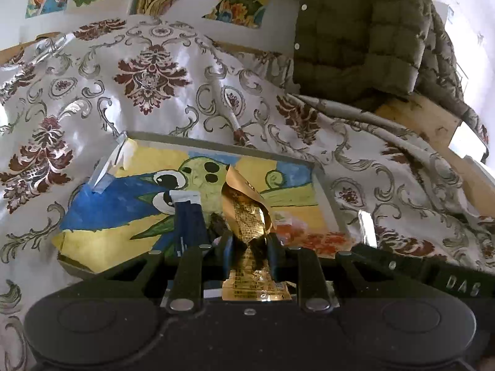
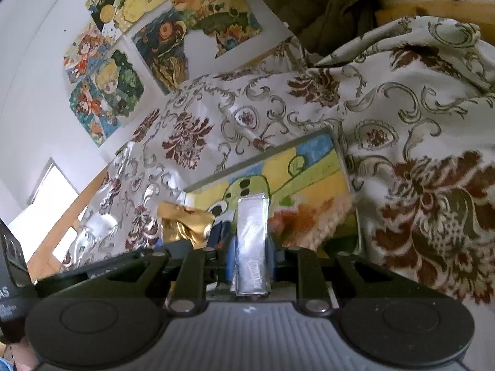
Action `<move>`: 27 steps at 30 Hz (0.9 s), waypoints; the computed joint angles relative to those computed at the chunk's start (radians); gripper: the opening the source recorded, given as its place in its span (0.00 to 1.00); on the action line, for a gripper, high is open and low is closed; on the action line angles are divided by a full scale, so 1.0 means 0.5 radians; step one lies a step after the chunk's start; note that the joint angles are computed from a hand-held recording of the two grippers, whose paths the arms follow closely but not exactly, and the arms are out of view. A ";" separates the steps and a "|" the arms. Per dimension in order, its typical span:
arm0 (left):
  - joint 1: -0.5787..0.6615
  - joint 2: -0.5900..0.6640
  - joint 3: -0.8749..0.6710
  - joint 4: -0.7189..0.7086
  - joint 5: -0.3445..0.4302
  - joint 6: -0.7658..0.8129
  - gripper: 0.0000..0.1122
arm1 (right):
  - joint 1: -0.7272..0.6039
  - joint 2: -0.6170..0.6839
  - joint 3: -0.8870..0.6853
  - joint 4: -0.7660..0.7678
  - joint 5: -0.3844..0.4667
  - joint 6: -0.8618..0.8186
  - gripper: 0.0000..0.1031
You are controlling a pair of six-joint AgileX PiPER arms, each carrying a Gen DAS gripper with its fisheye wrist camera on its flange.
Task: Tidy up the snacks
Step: 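Lower the gold packet into the tray with the left tool while the right tool lowers the white stick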
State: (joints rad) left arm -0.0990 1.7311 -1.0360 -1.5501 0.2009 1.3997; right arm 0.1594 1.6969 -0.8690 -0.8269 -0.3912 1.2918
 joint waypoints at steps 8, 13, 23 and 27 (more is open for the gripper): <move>-0.019 0.205 -0.192 0.479 -0.055 -0.420 0.21 | 0.047 0.239 -0.255 0.073 0.074 -0.085 0.23; -0.010 0.312 -0.310 0.736 -0.051 -0.709 0.21 | 0.078 0.333 -0.347 0.085 0.128 -0.097 0.23; -0.019 0.467 -0.479 1.081 -0.052 -1.133 0.23 | 0.095 0.458 -0.464 0.138 0.165 -0.080 0.26; 0.003 0.494 -0.510 1.152 -0.020 -1.235 0.24 | 0.111 0.492 -0.496 0.119 0.201 -0.079 0.27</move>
State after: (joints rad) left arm -0.0977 1.9783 -1.2913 -0.9741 0.1909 0.7822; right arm 0.2148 1.9427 -1.1171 -0.7676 -0.2905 1.2522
